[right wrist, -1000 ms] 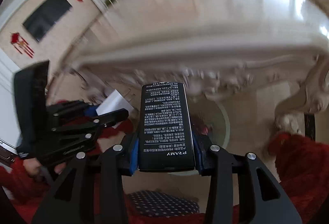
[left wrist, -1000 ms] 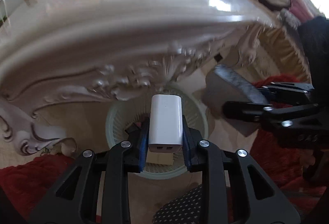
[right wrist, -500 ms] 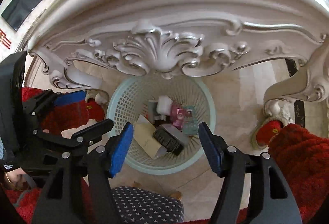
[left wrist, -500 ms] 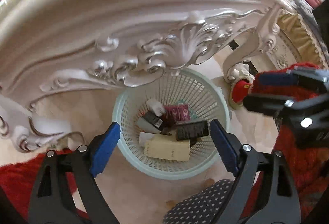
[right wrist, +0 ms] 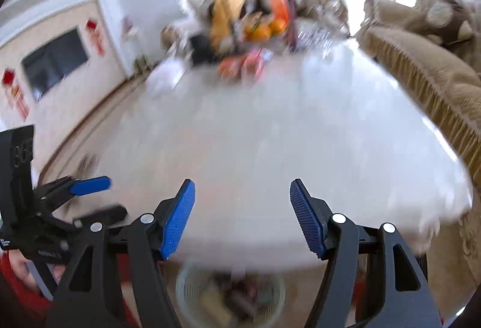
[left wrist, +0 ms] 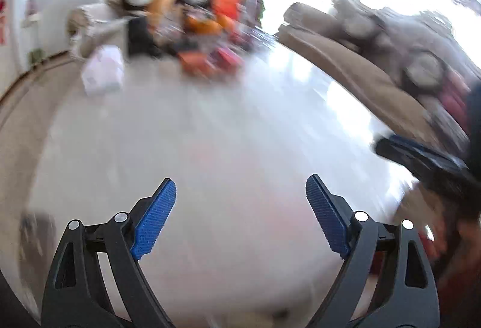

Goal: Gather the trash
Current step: 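Lower both tools over the wastebasket and open them to drop charger and black box, then grasp the orange candy packet with the left tool while the right tool grasps the red barcode box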

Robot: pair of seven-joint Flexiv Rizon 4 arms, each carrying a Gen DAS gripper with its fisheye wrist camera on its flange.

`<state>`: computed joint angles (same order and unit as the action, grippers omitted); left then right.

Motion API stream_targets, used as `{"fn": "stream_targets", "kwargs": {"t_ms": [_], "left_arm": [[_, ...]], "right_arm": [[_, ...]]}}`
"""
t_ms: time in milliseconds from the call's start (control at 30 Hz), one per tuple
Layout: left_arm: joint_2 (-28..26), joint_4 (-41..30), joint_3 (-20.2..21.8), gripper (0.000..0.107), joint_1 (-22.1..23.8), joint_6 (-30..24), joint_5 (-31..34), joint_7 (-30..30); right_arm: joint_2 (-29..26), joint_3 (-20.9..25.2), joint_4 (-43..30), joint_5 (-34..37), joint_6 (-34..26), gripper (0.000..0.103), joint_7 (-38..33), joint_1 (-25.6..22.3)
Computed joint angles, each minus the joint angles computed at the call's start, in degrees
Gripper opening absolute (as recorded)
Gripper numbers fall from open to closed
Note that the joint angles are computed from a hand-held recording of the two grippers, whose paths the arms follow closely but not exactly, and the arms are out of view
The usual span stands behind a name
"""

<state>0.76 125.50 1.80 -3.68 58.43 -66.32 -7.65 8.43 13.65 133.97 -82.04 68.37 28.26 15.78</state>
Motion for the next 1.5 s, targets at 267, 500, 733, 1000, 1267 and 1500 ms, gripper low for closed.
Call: {"fn": "stream_targets", "kwargs": {"t_ms": [267,500,733,1000,1267,1500], "left_arm": [[-23.76,-26.23,-7.17,0.086,1.27,7.61,11.23,-21.71],[-33.57,-38.4,-7.44,0.086,1.44,5.66,25.79,-33.27],[-39.01,-46.36,-10.05,0.086,3.15,2.33,34.17,-38.71],[-42.75,-52.67,-11.71,0.086,3.64,-0.7,38.72,-41.47],[-44.3,-54.28,-12.03,0.086,3.41,-2.26,40.18,-41.89],[-45.71,-57.25,-10.03,0.086,2.95,-3.68,40.75,-46.8]], "right_arm": [[-17.04,-9.32,-19.86,0.79,11.57,0.062,-9.03,-5.56],[-33.33,-6.61,-38.78,33.0,2.15,0.062,-42.47,-2.49],[-41.65,-4.42,-51.16,48.46,-5.73,0.063,-56.12,-2.29],[-45.2,-7.7,-56.84,56.28,-11.26,0.063,-64.68,0.04],[-43.62,-11.62,-53.72,60.47,-5.58,0.057,-70.9,1.56],[-41.94,-12.0,-50.55,63.45,-1.32,0.045,-72.6,1.14]]}}
